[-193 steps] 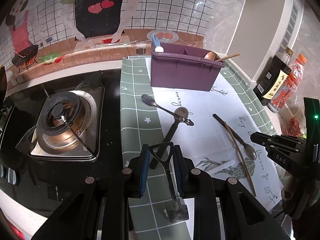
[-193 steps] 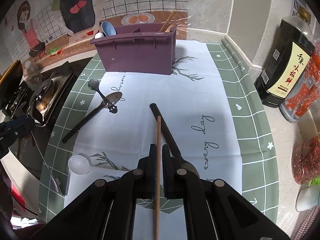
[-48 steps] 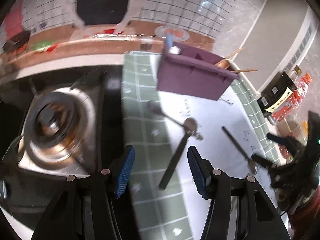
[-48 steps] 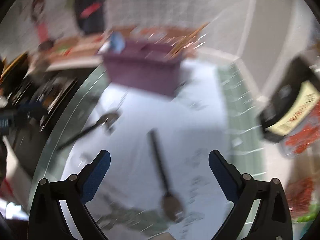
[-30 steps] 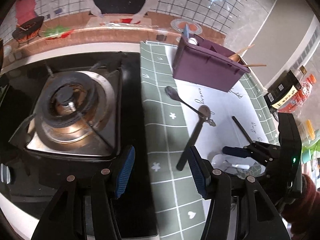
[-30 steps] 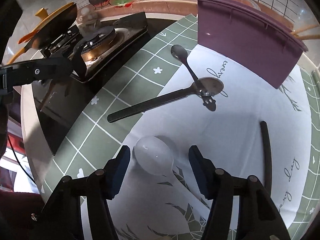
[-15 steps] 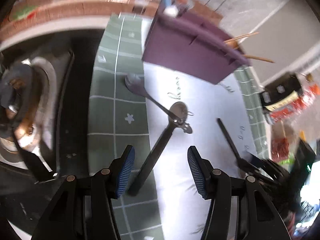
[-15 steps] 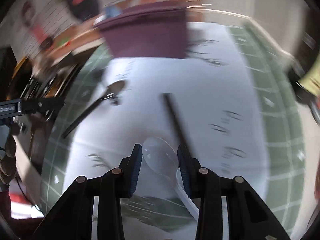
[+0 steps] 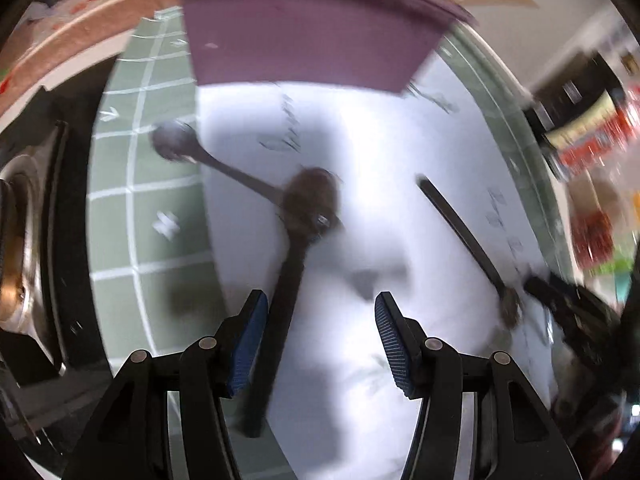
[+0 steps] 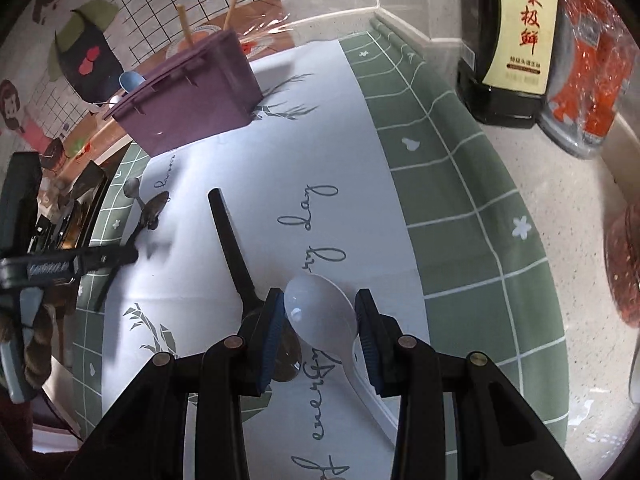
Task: Organize utensils
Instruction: 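Grasp the white plastic spoon with the right tool while the left grasps a dark spoon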
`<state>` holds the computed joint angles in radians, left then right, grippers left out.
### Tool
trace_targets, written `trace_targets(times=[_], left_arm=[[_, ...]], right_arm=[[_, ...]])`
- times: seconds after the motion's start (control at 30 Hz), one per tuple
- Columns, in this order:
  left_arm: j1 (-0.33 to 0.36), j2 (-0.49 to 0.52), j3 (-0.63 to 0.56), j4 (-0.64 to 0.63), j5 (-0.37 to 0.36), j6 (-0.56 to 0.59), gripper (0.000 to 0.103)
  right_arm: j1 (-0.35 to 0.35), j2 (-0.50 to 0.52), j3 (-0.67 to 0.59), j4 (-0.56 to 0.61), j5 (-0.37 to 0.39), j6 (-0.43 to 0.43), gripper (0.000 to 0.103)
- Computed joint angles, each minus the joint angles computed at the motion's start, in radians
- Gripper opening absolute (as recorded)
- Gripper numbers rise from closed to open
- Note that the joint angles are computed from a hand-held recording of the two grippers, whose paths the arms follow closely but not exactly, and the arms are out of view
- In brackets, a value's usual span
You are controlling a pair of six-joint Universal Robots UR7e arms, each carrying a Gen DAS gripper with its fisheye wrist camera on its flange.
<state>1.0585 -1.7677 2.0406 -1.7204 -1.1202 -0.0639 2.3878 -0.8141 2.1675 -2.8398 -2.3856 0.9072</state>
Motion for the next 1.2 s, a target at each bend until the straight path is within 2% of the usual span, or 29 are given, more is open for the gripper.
trace_targets(times=[0.1, 0.17, 0.33, 0.5, 0.57, 0.63, 0.73, 0.8, 1.07, 1.2], left_arm=[[-0.018, -0.023, 0.003, 0.072, -0.022, 0.014, 0.056], [-0.027, -0.036, 0.008, 0.066, -0.022, 0.008, 0.056], [-0.05, 0.001, 0.022, -0.045, 0.046, -0.021, 0.054], [-0.079, 0.049, 0.046, -0.096, 0.146, -0.014, 0.045], [-0.075, 0.058, 0.042, -0.107, 0.17, -0.012, 0.038], [-0.074, 0.072, 0.033, -0.102, 0.184, -0.033, 0.035], [-0.068, 0.072, 0.029, -0.098, 0.187, -0.048, 0.029], [-0.061, 0.054, 0.029, -0.086, 0.172, -0.043, 0.029], [-0.051, -0.13, 0.077, 0.031, 0.153, -0.025, 0.029], [-0.036, -0.194, 0.068, 0.108, 0.071, -0.019, 0.03]], right_arm=[[0.003, 0.005, -0.003, -0.004, 0.002, -0.008, 0.034], [0.004, 0.009, -0.006, -0.013, 0.007, -0.018, 0.034], [0.01, 0.015, -0.011, -0.005, 0.009, -0.021, 0.034], [0.021, 0.008, -0.01, 0.014, -0.007, -0.012, 0.034], [0.026, 0.004, -0.007, 0.015, -0.016, -0.01, 0.034], [0.027, 0.002, -0.003, 0.012, -0.019, -0.008, 0.034], [0.027, 0.004, -0.002, 0.015, -0.017, 0.003, 0.034], [0.028, 0.006, -0.003, 0.017, -0.014, 0.011, 0.034], [0.048, 0.043, -0.062, 0.03, -0.003, -0.029, 0.034], [0.048, 0.071, -0.106, 0.048, 0.027, -0.055, 0.034]])
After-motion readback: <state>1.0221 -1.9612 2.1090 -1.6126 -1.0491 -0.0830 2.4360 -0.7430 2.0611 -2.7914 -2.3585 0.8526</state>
